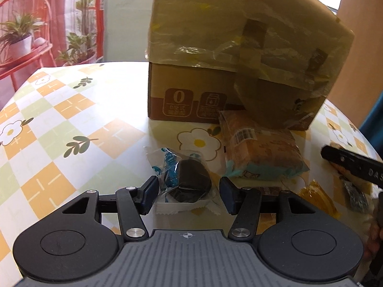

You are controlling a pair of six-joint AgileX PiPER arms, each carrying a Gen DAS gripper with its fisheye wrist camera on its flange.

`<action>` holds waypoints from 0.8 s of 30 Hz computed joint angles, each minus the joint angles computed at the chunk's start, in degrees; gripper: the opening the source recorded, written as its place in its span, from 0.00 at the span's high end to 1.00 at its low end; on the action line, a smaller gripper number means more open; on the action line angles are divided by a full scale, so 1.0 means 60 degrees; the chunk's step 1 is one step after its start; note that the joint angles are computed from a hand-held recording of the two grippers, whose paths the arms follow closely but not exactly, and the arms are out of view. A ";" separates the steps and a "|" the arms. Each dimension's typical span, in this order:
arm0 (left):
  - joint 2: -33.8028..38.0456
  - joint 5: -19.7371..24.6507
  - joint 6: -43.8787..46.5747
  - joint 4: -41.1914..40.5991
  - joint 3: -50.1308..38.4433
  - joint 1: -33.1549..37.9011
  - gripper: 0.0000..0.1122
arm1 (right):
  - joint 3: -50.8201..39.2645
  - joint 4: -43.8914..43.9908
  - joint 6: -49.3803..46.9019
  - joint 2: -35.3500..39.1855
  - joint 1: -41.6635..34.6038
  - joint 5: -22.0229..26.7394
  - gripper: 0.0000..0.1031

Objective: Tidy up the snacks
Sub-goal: 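Close the left tool on the dark wrapped snack while the right tool reaches the brown cake pack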

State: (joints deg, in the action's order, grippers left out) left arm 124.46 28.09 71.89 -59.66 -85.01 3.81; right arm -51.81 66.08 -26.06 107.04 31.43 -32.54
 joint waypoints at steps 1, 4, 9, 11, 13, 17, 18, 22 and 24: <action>0.0018 -0.0008 -0.0137 0.0042 -0.0030 0.0004 0.48 | -0.0002 0.0004 0.0008 0.0003 -0.0009 0.0012 0.36; 0.0005 -0.0035 -0.0113 -0.0064 0.0011 0.0016 0.49 | 0.0033 -0.0025 0.0064 -0.0002 -0.0026 0.0041 0.36; -0.0222 -0.0384 0.0549 -0.0539 0.0385 0.0009 0.57 | 0.0041 -0.0064 0.0118 0.0010 -0.0041 0.0073 0.36; -0.0317 -0.0499 0.0392 -0.0511 0.0520 0.0010 0.57 | 0.0059 -0.0103 0.0176 0.0006 -0.0039 0.0051 0.36; -0.0389 -0.0532 0.0350 -0.0644 0.0659 0.0070 0.57 | 0.0057 -0.0108 0.0207 0.0021 -0.0033 0.0014 0.36; -0.0537 -0.0429 0.0626 -0.1290 0.1037 0.0353 0.57 | 0.0065 -0.0084 0.0236 0.0012 -0.0018 -0.0016 0.36; -0.0590 -0.0412 0.0766 -0.1494 0.1165 0.0410 0.57 | 0.0047 -0.0031 0.0186 0.0018 -0.0005 -0.0011 0.36; -0.0682 -0.0307 0.1043 -0.2108 0.1457 0.0612 0.57 | 0.0026 0.0051 0.0039 -0.0002 0.0012 0.0031 0.36; -0.0686 -0.0277 0.1268 -0.2392 0.1557 0.0682 0.57 | 0.0009 0.0082 -0.0057 -0.0020 0.0029 0.0069 0.36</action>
State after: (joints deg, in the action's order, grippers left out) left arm 120.35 26.43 79.50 -74.01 -75.67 7.90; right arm -51.75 66.57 -26.41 106.92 31.61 -32.12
